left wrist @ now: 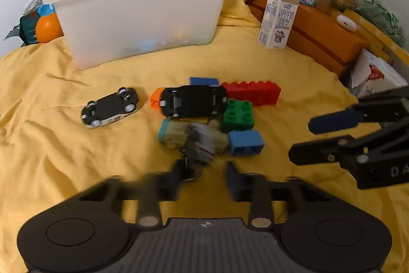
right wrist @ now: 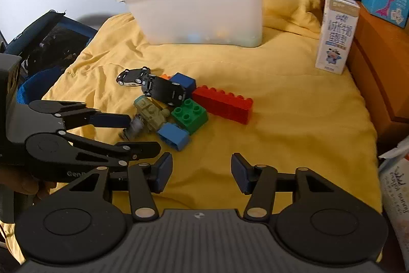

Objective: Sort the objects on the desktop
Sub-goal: 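Grasp the white race car with the left tool while the right tool grasps the blue brick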

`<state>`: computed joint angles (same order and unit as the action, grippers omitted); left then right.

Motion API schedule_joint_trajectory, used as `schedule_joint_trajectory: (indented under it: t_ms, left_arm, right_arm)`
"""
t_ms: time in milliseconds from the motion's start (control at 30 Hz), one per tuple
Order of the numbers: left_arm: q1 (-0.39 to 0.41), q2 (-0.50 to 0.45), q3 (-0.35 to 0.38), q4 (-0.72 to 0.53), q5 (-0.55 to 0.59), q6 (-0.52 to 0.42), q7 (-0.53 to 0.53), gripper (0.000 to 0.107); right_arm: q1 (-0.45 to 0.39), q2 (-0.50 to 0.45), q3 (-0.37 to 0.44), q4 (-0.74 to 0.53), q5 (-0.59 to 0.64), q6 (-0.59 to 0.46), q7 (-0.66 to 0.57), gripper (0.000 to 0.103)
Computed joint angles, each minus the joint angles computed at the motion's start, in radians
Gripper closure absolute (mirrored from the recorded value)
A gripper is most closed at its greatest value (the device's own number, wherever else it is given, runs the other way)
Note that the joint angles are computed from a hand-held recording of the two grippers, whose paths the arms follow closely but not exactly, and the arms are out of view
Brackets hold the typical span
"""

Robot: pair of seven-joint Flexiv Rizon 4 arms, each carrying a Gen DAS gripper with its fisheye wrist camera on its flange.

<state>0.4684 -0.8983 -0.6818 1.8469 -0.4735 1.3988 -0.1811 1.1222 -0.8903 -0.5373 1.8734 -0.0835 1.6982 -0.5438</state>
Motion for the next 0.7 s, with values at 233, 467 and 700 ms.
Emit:
schedule_joint_trajectory:
  t_ms: [233, 467, 700]
  left_arm:
    - [0.047, 0.005, 0.005, -0.012, -0.030, -0.027, -0.019, 0.082]
    - [0.112, -0.016, -0.071, 0.009, -0.081, 0.034, -0.007, 0.056]
    - [0.083, -0.028, -0.048, -0.035, -0.041, 0.019, -0.057, 0.046]
  right_arm:
    - [-0.063, -0.058, 0.051, -0.114, -0.058, -0.031, -0.013, 0.049]
    - [-0.080, -0.121, 0.039, -0.199, -0.116, -0.067, 0.007, 0.055]
    - [-0.034, -0.094, 0.008, -0.126, -0.103, -0.021, -0.015, 0.064]
